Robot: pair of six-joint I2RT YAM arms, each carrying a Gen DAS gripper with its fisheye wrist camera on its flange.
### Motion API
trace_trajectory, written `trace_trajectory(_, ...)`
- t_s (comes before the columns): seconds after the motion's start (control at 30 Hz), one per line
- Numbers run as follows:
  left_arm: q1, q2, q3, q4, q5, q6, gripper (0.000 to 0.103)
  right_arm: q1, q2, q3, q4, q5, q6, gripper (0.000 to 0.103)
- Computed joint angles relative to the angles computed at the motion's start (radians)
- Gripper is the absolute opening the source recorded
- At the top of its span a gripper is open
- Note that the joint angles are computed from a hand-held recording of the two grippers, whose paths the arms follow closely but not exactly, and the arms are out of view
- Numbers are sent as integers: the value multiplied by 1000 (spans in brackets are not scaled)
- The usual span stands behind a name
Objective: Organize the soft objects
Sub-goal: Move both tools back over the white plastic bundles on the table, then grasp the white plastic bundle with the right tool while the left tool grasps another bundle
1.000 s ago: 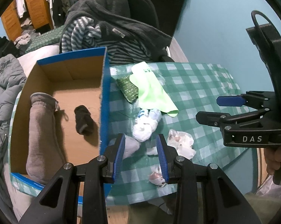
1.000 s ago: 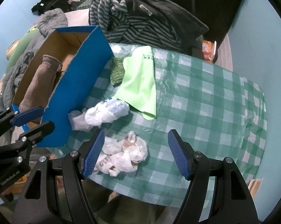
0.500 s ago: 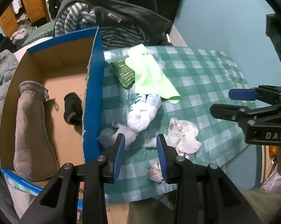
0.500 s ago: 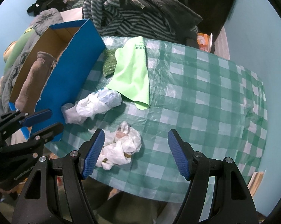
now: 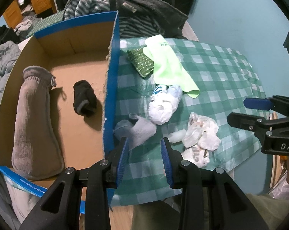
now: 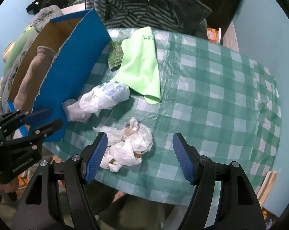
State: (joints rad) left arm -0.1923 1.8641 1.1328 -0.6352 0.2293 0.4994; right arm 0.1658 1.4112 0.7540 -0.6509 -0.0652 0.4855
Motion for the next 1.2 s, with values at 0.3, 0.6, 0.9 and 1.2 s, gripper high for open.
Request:
trace_trajectory(0.3, 4, -13, -28, 13, 13, 46, 43, 53, 80, -38, 93, -33, 71, 78)
trace_trajectory(0.6, -16, -33, -62, 42, 2, 40, 61, 83, 204, -44, 197, -52, 90, 78)
trace_trajectory(0.9, -30, -29, -59, 33, -14, 12, 63, 47, 253, -79, 242, -43, 46, 57)
trace_trajectory(1.2, -70, -19, -54, 21, -27, -47, 63, -112, 201, -139, 246, -30, -93, 39)
